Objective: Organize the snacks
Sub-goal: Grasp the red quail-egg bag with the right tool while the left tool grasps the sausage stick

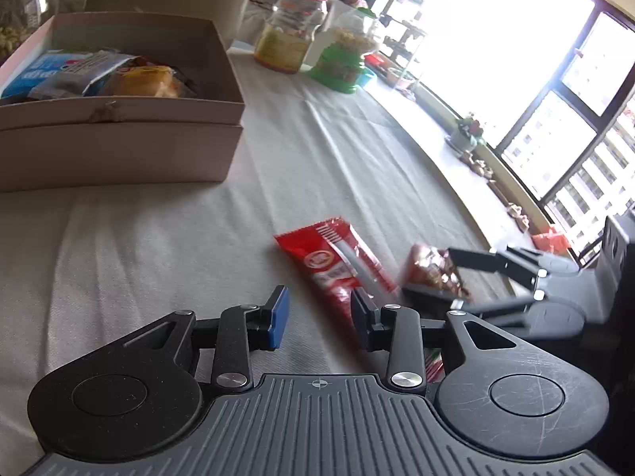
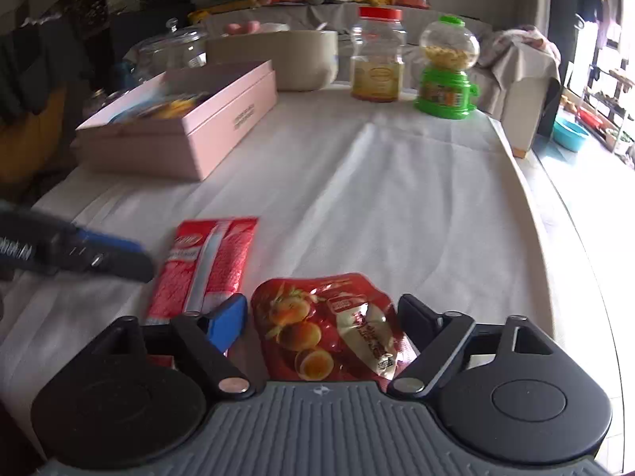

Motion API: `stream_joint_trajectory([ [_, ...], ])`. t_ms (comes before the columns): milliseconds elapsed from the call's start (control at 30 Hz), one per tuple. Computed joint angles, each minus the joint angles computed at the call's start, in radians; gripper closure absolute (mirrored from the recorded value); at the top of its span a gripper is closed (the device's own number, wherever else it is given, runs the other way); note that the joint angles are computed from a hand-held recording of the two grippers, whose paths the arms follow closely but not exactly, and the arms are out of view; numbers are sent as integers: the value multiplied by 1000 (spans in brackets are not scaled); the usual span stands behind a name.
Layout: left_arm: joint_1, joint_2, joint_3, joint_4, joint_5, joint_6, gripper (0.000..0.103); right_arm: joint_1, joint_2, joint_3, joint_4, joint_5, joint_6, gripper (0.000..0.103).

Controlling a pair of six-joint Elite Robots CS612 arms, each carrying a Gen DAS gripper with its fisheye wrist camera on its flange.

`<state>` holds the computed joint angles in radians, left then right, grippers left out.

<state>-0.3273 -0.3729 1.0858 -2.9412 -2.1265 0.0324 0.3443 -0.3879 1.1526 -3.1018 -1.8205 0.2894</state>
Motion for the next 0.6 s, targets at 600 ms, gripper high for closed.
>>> stream_joint_trajectory([
  [600,-87,-72,173,-157,190,479,61,-25,-9,108,-248,-38,346,16],
])
